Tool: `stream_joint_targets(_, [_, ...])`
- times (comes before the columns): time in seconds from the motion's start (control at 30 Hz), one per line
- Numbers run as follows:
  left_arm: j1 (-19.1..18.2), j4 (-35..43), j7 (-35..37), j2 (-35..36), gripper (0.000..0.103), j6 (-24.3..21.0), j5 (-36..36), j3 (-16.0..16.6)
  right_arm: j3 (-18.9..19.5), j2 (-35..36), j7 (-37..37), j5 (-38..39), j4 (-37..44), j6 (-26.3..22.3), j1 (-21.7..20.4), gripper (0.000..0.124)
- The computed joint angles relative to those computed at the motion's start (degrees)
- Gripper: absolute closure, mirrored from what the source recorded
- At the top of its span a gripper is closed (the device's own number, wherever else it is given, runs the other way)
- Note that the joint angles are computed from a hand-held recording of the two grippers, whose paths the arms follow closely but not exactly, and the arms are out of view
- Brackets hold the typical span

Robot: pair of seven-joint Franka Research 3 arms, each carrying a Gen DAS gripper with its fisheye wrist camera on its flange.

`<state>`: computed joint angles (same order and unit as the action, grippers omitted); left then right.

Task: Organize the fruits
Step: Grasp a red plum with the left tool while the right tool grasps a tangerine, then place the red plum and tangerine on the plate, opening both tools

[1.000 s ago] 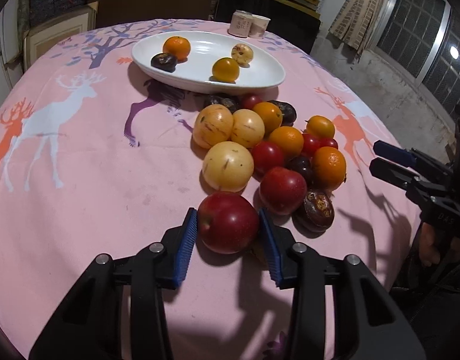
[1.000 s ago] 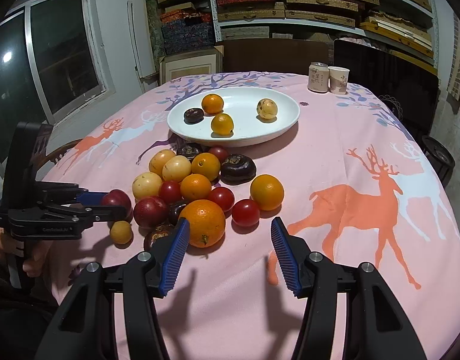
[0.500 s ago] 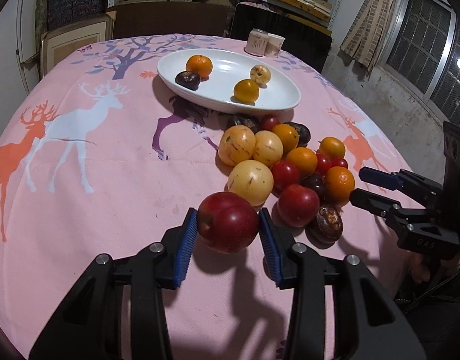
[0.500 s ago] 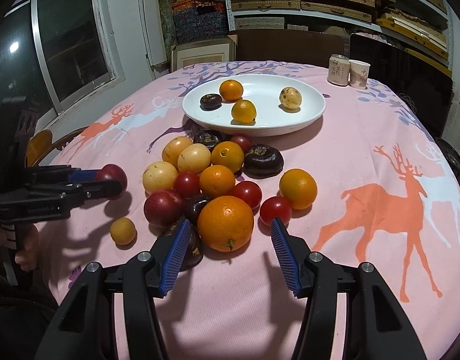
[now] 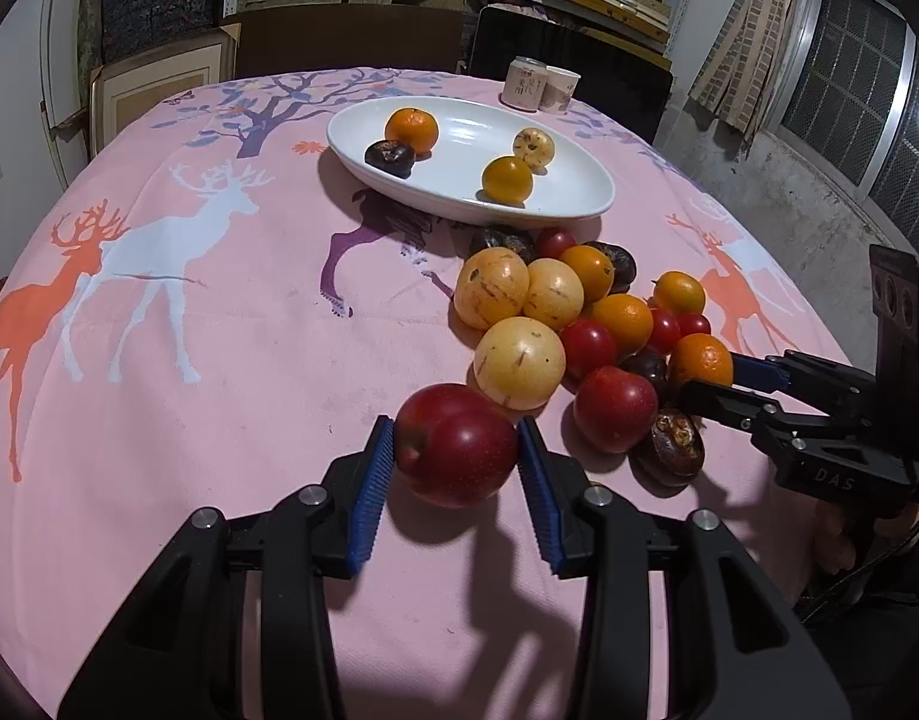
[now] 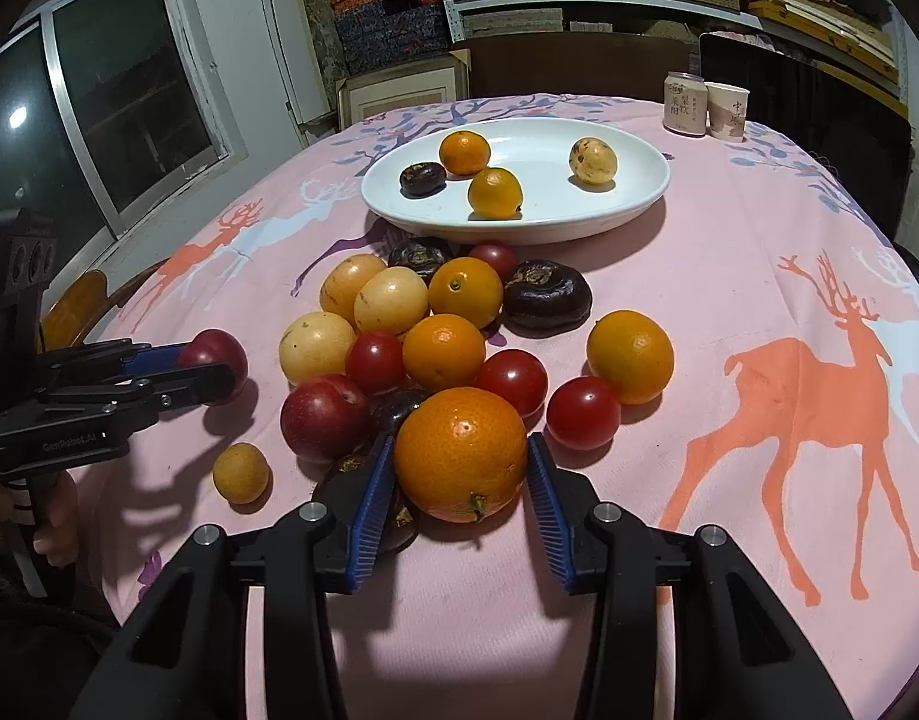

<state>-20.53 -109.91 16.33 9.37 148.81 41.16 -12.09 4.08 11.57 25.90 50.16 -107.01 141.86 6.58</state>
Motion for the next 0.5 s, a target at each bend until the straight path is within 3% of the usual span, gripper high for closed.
stream_joint_targets(0.2, [-0.14,-0.13,-0.82,-0.45,0.063,-0.82,0.91,0.17,-0.23,-1.10,-1.44,2.53,-0.57,0.38,-0.67,0.080])
stream_joint_targets(0.5, [-0.59,2.43,-1.79,-1.15,0.063,-6.87,5.07,-0.01,-0.81,-2.19,-3.71,6.28,1.32,1.61,-1.48,0.080])
